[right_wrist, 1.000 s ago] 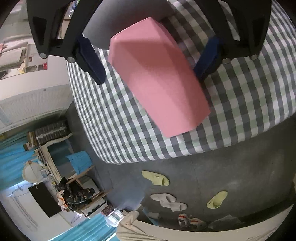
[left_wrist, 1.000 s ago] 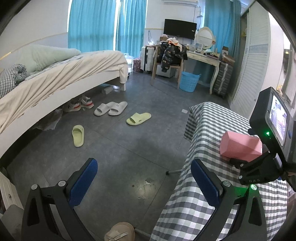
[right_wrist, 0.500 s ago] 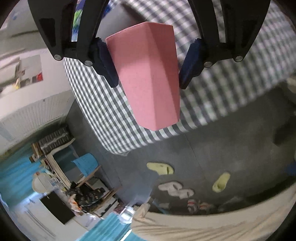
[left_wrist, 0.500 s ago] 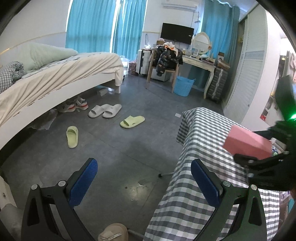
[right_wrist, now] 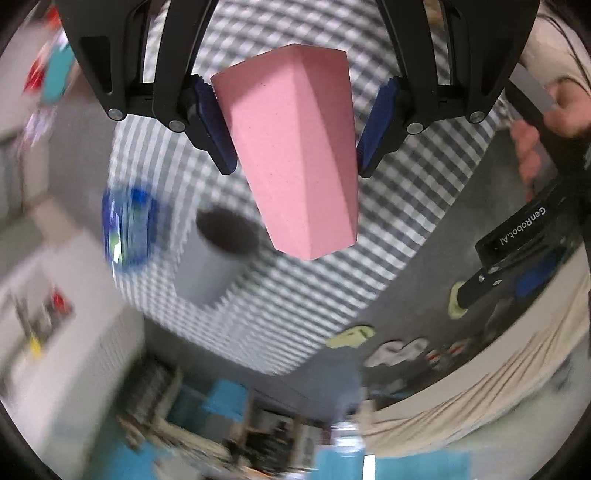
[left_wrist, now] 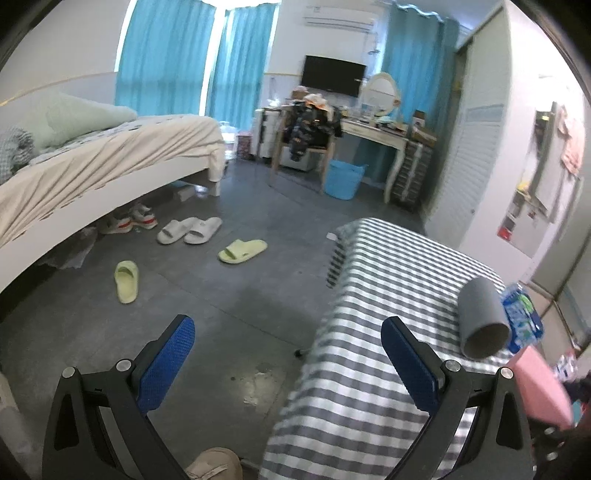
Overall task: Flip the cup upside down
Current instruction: 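Lift the pink cup off the table with the right gripper, then bring the pink cup to the left gripper while the left gripper closes on it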
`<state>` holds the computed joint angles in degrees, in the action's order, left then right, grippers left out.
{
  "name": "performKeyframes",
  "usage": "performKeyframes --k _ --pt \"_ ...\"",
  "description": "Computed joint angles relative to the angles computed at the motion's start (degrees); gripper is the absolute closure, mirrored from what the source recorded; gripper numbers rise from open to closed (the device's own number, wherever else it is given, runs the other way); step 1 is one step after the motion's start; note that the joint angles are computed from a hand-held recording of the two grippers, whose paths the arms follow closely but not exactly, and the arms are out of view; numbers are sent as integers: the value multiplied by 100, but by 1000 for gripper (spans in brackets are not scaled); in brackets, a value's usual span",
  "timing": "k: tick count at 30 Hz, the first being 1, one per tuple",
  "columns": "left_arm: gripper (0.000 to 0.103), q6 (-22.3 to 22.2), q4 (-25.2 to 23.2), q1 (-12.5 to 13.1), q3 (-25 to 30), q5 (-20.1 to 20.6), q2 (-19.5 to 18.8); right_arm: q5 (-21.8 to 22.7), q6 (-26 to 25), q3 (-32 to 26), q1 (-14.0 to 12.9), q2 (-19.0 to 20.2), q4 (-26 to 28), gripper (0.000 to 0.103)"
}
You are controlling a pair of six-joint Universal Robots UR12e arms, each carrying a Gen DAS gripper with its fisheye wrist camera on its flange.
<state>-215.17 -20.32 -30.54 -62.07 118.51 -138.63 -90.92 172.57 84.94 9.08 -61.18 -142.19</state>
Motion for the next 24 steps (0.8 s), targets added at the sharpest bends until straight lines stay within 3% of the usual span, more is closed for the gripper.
performKeyframes --k 6,9,18,22,24 --pt "0 567 365 -78 6 -264 -44 -302 976 298 -2 -75 -25 36" --pt "0 628 432 -78 -19 -434 -41 -432 1258 379 -30 -95 -102 36" --pt "0 718 213 -72 36 -567 -88 -671 1201 428 -89 -51 -271 36" --pt "0 719 54 -110 229 -550 -189 -452 1138 505 -160 -80 -460 36" --pt "0 800 5 -137 325 -498 -241 -449 1078 552 -182 -104 -589 30"
